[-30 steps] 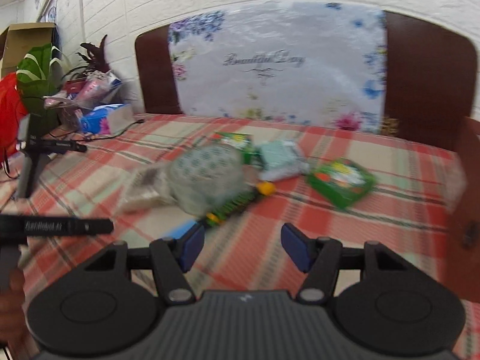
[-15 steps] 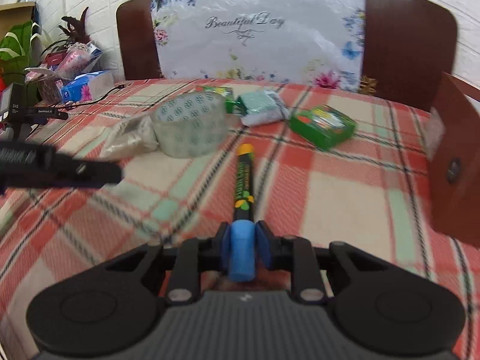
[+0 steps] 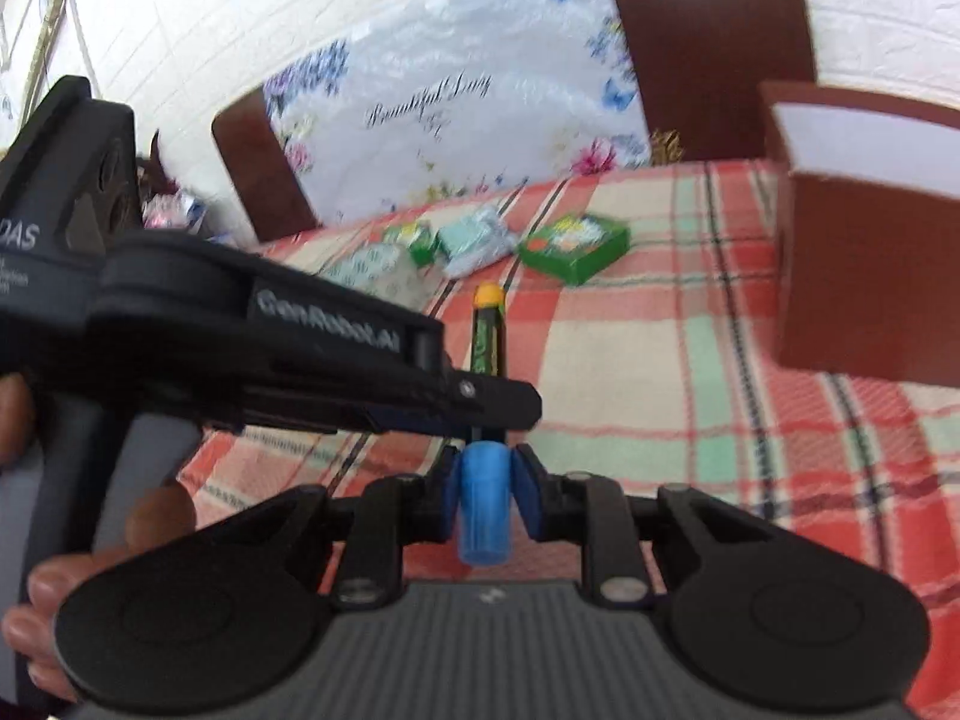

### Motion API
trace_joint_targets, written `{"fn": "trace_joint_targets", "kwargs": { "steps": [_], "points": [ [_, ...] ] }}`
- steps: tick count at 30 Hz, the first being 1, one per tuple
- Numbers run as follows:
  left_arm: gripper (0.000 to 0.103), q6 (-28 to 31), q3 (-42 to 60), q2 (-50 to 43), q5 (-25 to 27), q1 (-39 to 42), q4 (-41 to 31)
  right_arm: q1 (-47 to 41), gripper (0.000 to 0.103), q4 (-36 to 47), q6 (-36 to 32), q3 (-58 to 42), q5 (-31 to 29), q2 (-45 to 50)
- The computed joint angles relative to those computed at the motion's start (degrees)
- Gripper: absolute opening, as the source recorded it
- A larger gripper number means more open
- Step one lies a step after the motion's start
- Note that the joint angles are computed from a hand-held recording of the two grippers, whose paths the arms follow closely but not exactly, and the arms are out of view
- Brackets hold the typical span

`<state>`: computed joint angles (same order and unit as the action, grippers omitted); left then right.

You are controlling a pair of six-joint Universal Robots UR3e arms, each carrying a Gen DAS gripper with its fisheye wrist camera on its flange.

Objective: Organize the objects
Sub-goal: 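Lower the marker into the brown box and open the left tool, then move the left tool to the green snack box and grasp it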

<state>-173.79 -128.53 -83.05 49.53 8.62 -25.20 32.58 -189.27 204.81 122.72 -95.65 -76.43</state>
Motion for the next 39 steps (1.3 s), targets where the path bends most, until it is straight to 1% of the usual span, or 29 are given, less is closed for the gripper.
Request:
{"fn": "trace_joint_targets", "kwargs": {
  "steps": [2, 5, 9, 11, 15, 16, 18, 20, 21, 22, 23, 24, 25, 27, 28, 32, 34, 35, 37, 39],
  "points": [
    [0.019, -2.08, 5.08, -2.42, 0.48, -4.19, 2.18, -1.10, 0.020, -2.77, -0.17, 1.97, -1.28, -1.75],
    [0.019, -5.56, 16.34, -9.47, 3.98, -12.52, 5.28, -4.06, 0.020, -7.37, -1.61, 5.23, -3.48, -5.76],
    [0.019, -8.03, 33.73, -21.13, 9.62, -22.37, 5.93, -8.71, 0.020, -13.65, -6.17, 7.32, -7.46, -8.92],
    [0.019, -8.80, 44.32, -28.40, 11.27, -26.25, 4.07, -13.04, 0.020, -16.07, -8.41, 8.57, -7.05, -10.23],
    [0.020, -10.12, 63.53, -41.82, 13.87, -31.48, -1.93, -22.90, 0.020, -19.39, -11.75, 11.51, -3.65, -11.59],
    [0.021, -10.54, 67.47, -44.72, 15.00, -32.45, -3.20, -24.74, 0.020, -20.24, -12.92, 11.63, -3.56, -10.77],
    [0.027, -10.85, 74.58, -50.16, 18.31, -34.41, -5.38, -27.65, 0.020, -22.03, -14.90, 11.16, -3.53, -7.87],
    [0.038, -10.89, 78.65, -53.48, 22.71, -35.90, -7.17, -31.06, 0.025, -21.04, -17.40, 10.65, -0.75, -5.80],
    [0.039, -10.97, 79.00, -53.94, 24.11, -36.22, -7.56, -31.69, 0.030, -20.07, -18.15, 9.95, -0.50, -4.66],
    [0.039, -10.33, 76.95, -52.40, 23.72, -35.33, -7.98, -31.80, 0.040, -20.24, -17.96, 9.65, -1.29, -3.35],
    [0.039, -10.05, 75.16, -51.67, 23.52, -35.03, -6.92, -32.17, 0.040, -21.71, -17.05, 10.32, -1.40, -2.49],
    [0.039, -9.49, 72.69, -50.16, 23.53, -34.51, -5.80, -33.08, 0.040, -23.26, -16.03, 11.68, -0.26, -2.44],
    [0.039, -9.12, 69.62, -48.25, 23.70, -34.06, -4.02, -33.67, 0.038, -25.00, -15.35, 12.99, 0.35, -2.45],
    [0.039, -8.73, 63.30, -44.54, 23.34, -33.06, 0.47, -32.94, 0.038, -28.11, -14.61, 14.43, -1.36, -2.24],
    [0.042, -8.48, 59.80, -42.30, 22.91, -32.36, 2.72, -32.89, 0.038, -29.03, -13.58, 15.40, -1.61, -2.93],
    [0.045, -7.16, 43.48, -32.19, 22.31, -28.71, 14.08, -31.74, 0.039, -28.30, -9.88, 18.27, -2.50, -7.26],
    [0.045, -6.23, 34.31, -26.53, 22.15, -25.80, 19.15, -29.89, 0.039, -28.06, -9.65, 19.18, -4.23, -9.32],
    [0.045, -5.63, 29.73, -23.74, 22.09, -24.02, 21.12, -29.31, 0.039, -27.53, -10.29, 20.31, -4.73, -11.97],
    [0.045, -4.26, 21.55, -18.90, 22.62, -20.36, 23.55, -25.10, 0.040, -27.03, -11.09, 19.81, -7.48, -13.31],
    [0.045, -2.55, 13.56, -14.32, 22.69, -15.76, 24.43, -19.33, 0.040, -28.70, -13.25, 17.37, -10.88, -10.69]
  ]
}}
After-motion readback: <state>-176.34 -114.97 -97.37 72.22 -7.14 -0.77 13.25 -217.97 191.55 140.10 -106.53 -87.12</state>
